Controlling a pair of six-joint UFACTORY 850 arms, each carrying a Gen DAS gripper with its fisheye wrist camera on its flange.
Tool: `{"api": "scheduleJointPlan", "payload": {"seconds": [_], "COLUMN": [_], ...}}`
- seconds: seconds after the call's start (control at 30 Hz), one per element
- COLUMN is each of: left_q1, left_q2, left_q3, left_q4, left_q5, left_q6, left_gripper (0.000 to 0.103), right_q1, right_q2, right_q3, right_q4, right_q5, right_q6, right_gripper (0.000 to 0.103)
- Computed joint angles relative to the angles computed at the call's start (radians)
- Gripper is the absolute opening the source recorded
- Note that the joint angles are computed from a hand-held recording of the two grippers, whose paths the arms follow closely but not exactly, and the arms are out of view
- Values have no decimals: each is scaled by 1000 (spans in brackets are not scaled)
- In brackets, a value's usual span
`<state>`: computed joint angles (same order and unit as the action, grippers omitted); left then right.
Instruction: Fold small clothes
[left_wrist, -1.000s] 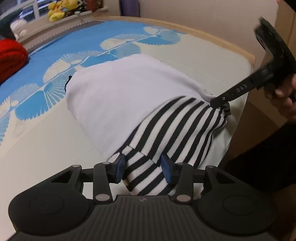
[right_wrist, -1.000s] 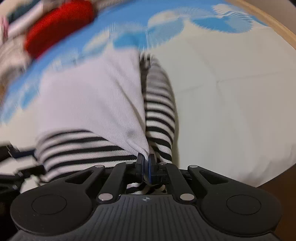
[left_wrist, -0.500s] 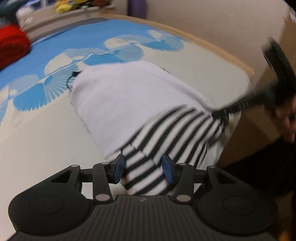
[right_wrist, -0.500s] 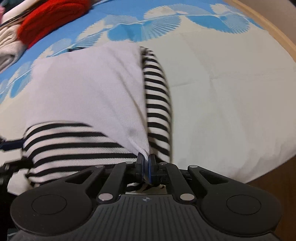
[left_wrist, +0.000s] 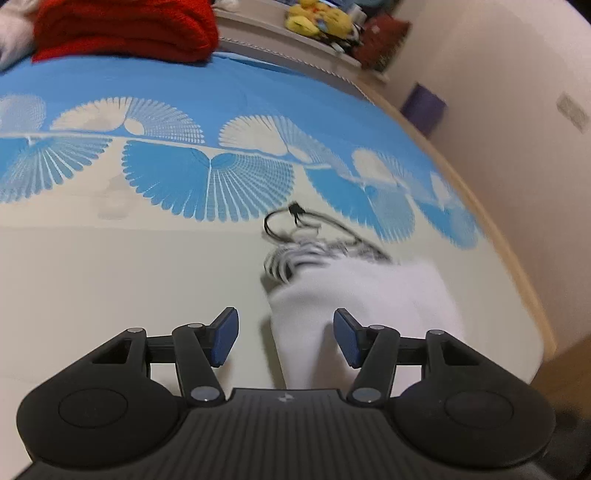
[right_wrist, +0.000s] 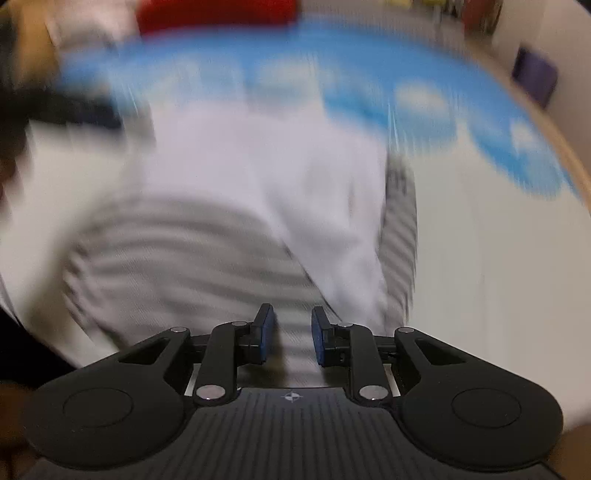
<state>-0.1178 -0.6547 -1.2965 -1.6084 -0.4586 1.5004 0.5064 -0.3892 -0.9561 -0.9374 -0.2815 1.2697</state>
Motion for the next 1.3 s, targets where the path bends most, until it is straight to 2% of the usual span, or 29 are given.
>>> {"api": "scheduleJointPlan", "payload": {"seconds": [0.07,0.1,0.13,0.23,0.33,0.37,0.4,0.43,0.47,0.5,0.63,0.77,0.83,0.87,0.93,1.0,1.07,1.1,1.17,1.23,1.3], "left_q1": [3,2,1,5,8,9,11,13,12,12,33,93,132,153,187,203,210,218,237,241,222], "left_q2": [-52,-79,-110,-195,-254,-263,-271,-279,-274,-264,-216,-168,-169,-170,-183,-180,-132,-100,-34,32,92], "left_q3": [-60,-89,-125,-209,-258,-264,-272,-284,-281,-276,-258,-243,-269,-278,-311,-322,-271,-238,-182,-133,-66], "left_q4": [54,102,161,253,264,238,222,217,207,202,231,233,271,284,320,384,360,294,238,308,351], "left_q5": [-43,-57,-72,-158,-218,-232,-261,-295,-288,-288,-283,-239,-230,-223,-214,-131,-2,21,-13,-28,-20], "left_q6": [-102,-165,-244,-414,-490,-473,-455,-453,-435,-403,-401,-356,-371,-364,-391,-461,-424,-345,-257,-282,-231], "left_gripper": [74,80,82,85,87,83,55,50,38,33,29,29,29,30,35,53,54,54,54,54,54], "right_q1": [-5,-10,-17,-26,-17,-19,-19,-20,-22,-22,-10,8,21,28,43,61,76,82,87,80,66], "right_q2": [-23,-22,-19,-31,-41,-40,-49,-53,-58,-61,-82,-119,-148,-163,-201,-242,-269,-274,-260,-224,-172], "right_q3": [-16,-14,-13,-24,-38,-39,-55,-63,-72,-81,-119,-187,-236,-258,-309,-363,-401,-412,-411,-391,-356], "right_q4": [103,105,125,173,191,205,235,262,282,312,377,483,601,657,785,842,871,874,866,827,742], "right_q5": [-34,-22,-11,-11,-34,-38,-48,-57,-64,-77,-128,-117,-88,-74,-53,-58,-77,-87,-79,-44,30], "right_q6": [-84,-75,-86,-123,-147,-161,-188,-213,-229,-253,-311,-414,-534,-596,-729,-791,-821,-825,-816,-766,-651], "right_gripper": [23,23,23,22,22,22,22,22,22,22,18,14,13,9,4,3,3,3,3,4,5]}}
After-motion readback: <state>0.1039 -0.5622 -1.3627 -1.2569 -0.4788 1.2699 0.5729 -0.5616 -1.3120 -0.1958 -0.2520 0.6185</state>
